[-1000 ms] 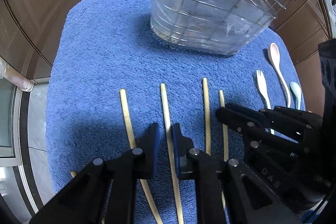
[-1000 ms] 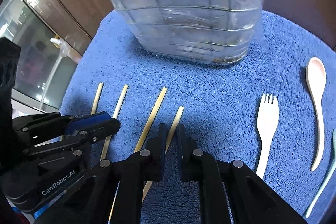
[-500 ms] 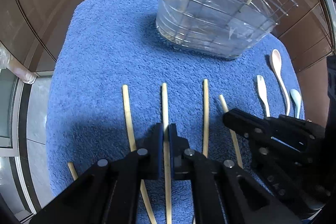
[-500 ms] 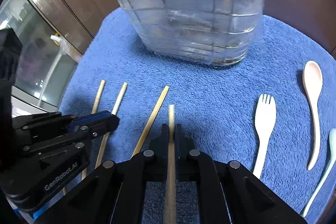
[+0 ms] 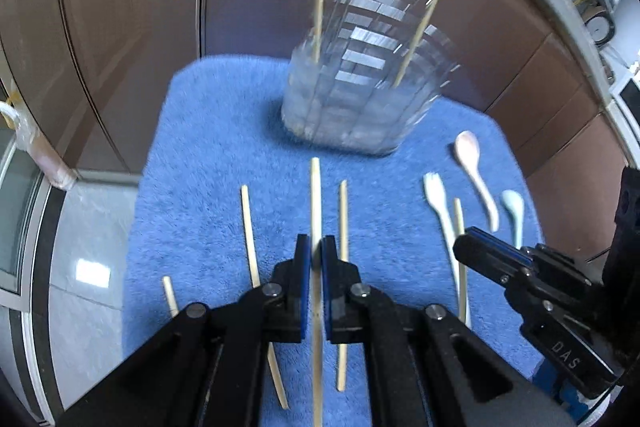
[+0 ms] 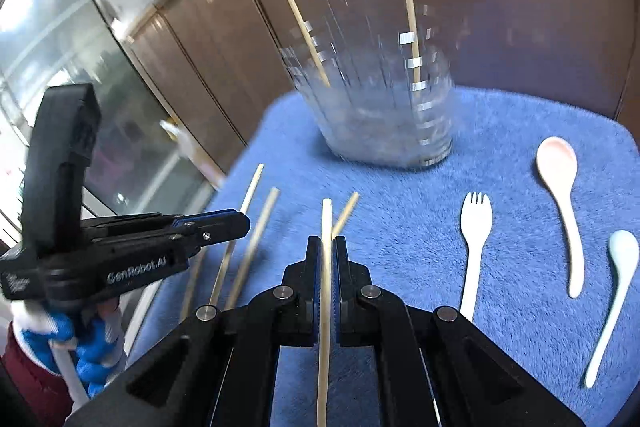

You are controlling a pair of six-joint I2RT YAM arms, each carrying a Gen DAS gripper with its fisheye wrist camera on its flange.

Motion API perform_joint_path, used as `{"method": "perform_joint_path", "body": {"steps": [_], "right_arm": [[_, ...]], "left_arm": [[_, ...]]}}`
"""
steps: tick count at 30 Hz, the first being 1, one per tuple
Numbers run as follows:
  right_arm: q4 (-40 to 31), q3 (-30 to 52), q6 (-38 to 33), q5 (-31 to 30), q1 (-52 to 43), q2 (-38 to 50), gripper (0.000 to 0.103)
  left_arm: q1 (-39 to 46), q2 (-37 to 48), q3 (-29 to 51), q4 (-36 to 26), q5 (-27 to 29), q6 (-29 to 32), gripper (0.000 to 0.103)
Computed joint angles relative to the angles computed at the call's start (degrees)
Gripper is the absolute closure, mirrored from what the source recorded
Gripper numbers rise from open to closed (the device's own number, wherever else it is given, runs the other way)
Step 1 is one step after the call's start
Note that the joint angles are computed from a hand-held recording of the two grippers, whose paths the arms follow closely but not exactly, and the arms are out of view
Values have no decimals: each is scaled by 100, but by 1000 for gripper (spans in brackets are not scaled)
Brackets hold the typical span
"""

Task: Organize utensils
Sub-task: 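Lift the chopstick with the right gripper and drop it into the holder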

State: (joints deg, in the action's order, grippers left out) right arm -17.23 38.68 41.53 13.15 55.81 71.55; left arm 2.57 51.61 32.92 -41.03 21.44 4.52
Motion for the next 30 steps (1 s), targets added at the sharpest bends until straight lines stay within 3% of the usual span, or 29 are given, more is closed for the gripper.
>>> {"method": "perform_joint_path", "body": {"steps": [5,10,14,18,24,30], "right_arm": [[-413,30,-29,885,586,-1107,98],[-253,601,-758,1603,675,-1491,98],[559,1106,-1826,1807,330,-1354,98],[1744,1341,-2611,1343,-433,-871,98],[3159,1458,-3098,930,-1343,-16,98],[4239,1126,-3130,650,-1888,734,98]], "left_arm": [[507,-914,667,-795,618,126,99],[689,-1048,1518,-577,1114,-324,99],[554,-786,1869,428,1250,-1014,99],[-77,-329,1918,1938,551,-1767,99],[-739,689,1754,3833,-645,-2236,98],[-1140,1900,1451,5348,-1573,-2150,98]]}}
